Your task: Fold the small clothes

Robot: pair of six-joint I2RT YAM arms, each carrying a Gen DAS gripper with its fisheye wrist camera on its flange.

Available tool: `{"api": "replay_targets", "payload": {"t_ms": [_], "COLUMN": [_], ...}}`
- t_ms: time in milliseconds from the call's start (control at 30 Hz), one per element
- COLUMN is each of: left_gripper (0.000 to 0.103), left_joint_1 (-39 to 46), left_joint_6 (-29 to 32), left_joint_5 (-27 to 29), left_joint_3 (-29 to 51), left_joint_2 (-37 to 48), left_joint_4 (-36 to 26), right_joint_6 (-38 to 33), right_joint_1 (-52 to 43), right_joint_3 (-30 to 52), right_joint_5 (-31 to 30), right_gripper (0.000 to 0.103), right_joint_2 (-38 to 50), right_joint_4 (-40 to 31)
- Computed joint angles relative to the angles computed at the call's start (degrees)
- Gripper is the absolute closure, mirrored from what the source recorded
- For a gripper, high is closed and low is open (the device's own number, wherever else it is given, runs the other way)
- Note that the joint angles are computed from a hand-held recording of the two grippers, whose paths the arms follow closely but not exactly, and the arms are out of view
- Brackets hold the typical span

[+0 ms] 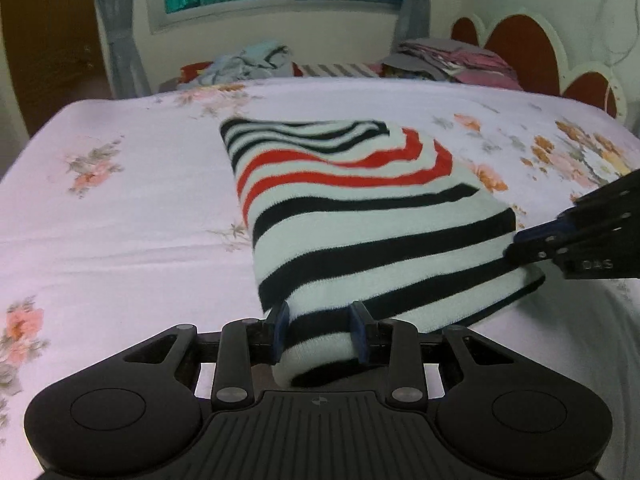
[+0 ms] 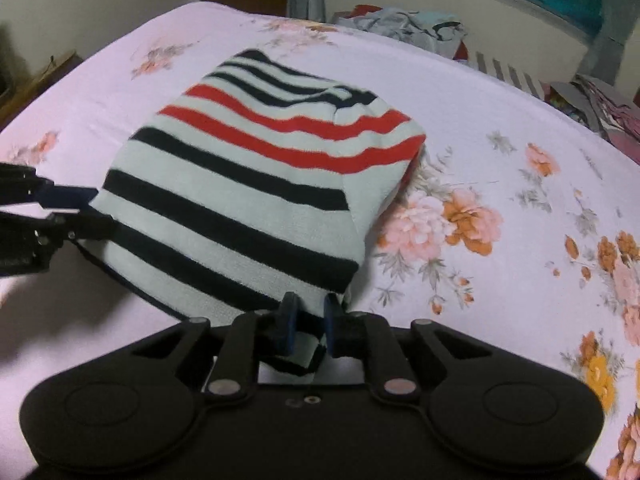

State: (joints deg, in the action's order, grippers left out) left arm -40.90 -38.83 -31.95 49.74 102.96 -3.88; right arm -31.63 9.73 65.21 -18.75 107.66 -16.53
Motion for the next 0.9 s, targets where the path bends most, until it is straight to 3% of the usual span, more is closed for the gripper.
{"api": "replay_targets", "payload": {"t_ms": [200,267,300,333,367,433,600,900], "left_gripper": [0.070,0.067,0.056,0.014,0.001,0.000,0.000,0.000], "left_joint_1": [-7.6,-11.0,-12.7,-14.3,-16.4,-20.1,-26.2,-39.3], "left_joint_6": [-9.4,-13.9,-16.7,-19.9,-24.6,-30.7,-39.7,-68.0], "left_joint_5": [-6.8,-9.8,-11.8,-14.0,-17.4,-22.4,-23.1,-25.8], "left_joint_3": [1.0,2.7,3.7,5.1,7.5,11.1,18.0,36.5], "left_joint_2": [-2.7,-2.4,-2.1,-1.5,-0.2,2.0,3.1,11.9], "left_joint_4": [-8.4,-12.9,-15.5,-18.6,-23.7,-30.7,-42.6,-73.8], "right_joint_6": [2.3,2.2,1.9,1.4,1.2,0.7,-2.9,-14.3], "right_joint_1": [-5.0,-7.0,-8.2,-9.6,-10.6,-12.7,-19.9,-37.8], "right_joint_3": [-6.3,-8.4,-9.2,-10.2,-11.5,-16.4,-24.3,-23.2], "right_joint_5": [-5.1,-6.3,-7.3,-8.9,-9.5,-9.3,-11.6,-26.1], "right_gripper": [0.080,0.069,0.062,0.035,0.000,0.000,0.000,0.000], "right_joint_2": [-9.3,-12.5,-13.8,-15.4,-17.1,-21.7,-32.1,-44.6], "right_joint_4": [-0.4,-1.3,-1.9,-2.8,-2.9,0.2,-0.1,-18.6]}}
